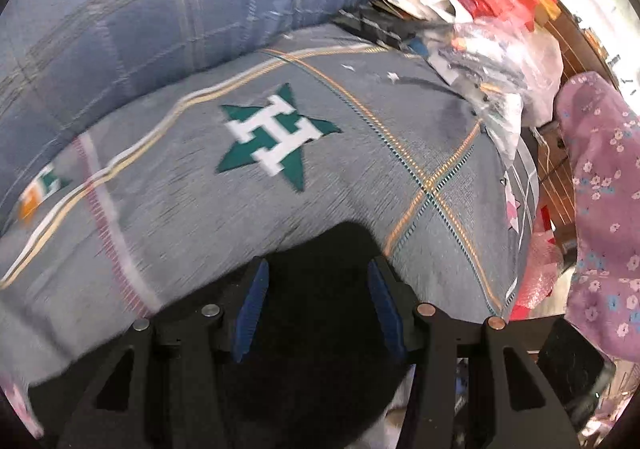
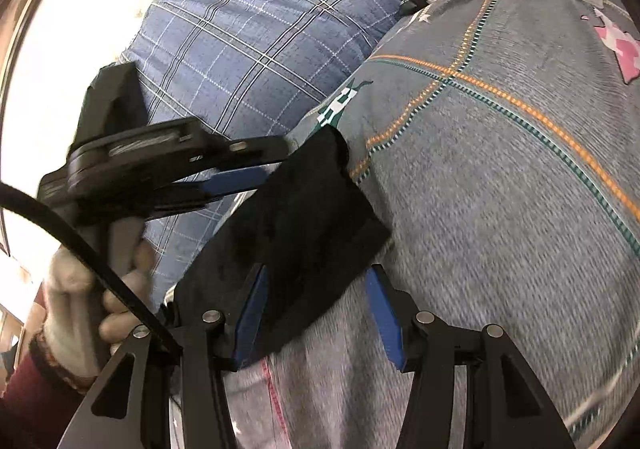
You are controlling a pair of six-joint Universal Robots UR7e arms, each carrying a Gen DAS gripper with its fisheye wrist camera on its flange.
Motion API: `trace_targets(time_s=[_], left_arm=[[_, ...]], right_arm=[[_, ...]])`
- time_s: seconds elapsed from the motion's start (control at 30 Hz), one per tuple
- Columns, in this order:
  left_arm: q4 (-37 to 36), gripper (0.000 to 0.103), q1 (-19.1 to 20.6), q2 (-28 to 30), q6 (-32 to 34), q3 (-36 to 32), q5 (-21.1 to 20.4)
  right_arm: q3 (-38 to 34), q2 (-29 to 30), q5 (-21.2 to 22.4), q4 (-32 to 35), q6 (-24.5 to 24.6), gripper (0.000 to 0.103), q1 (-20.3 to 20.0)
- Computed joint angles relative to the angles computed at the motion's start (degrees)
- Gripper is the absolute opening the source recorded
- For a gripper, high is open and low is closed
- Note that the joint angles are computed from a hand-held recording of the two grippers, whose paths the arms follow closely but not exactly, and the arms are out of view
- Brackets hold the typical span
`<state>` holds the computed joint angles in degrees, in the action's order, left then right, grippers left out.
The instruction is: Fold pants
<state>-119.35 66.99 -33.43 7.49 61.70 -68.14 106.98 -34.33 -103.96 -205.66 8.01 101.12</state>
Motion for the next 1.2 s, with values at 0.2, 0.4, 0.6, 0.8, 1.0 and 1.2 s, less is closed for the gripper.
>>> trace_targets(time_s=[0.2, 0.4, 0.6, 0.8, 1.0, 1.2], left_arm=[[2.2, 0.062, -1.6, 2.8, 6.6, -1.3, 4.7], [-3.7, 0.013, -2.9, -3.1, 12.1, 7.0, 5.5], [-10.4, 0.013, -2.6, -13.0, 9.7, 15.9, -0.4], [-16.4, 0.013, -0.1, -25.6, 4.6, 23.9, -6.8], [-21.9, 0.013, 5.9, -37.7, 0.2, 30.7, -12.7], [-26.2, 0.013, 16.7, -43.6, -6.5, 34.9, -19.0]], right_arm=[[-1.8, 1.2, 1.7, -1.0, -0.2, 0.05, -0.5], [-2.3, 1.0, 1.1, -0.8, -3.1, 0.023, 1.6], [-4.9, 0.8, -0.8, 3.0, -8.0, 0.021, 7.8], [-11.5, 4.0, -1.1, 10.2, -11.9, 0.019, 14.8], [-20.9, 9.6, 0.5, 20.8, -15.5, 0.006, 20.5], [-33.6, 19.1, 0.7, 36.1, -15.8, 0.006, 23.4]])
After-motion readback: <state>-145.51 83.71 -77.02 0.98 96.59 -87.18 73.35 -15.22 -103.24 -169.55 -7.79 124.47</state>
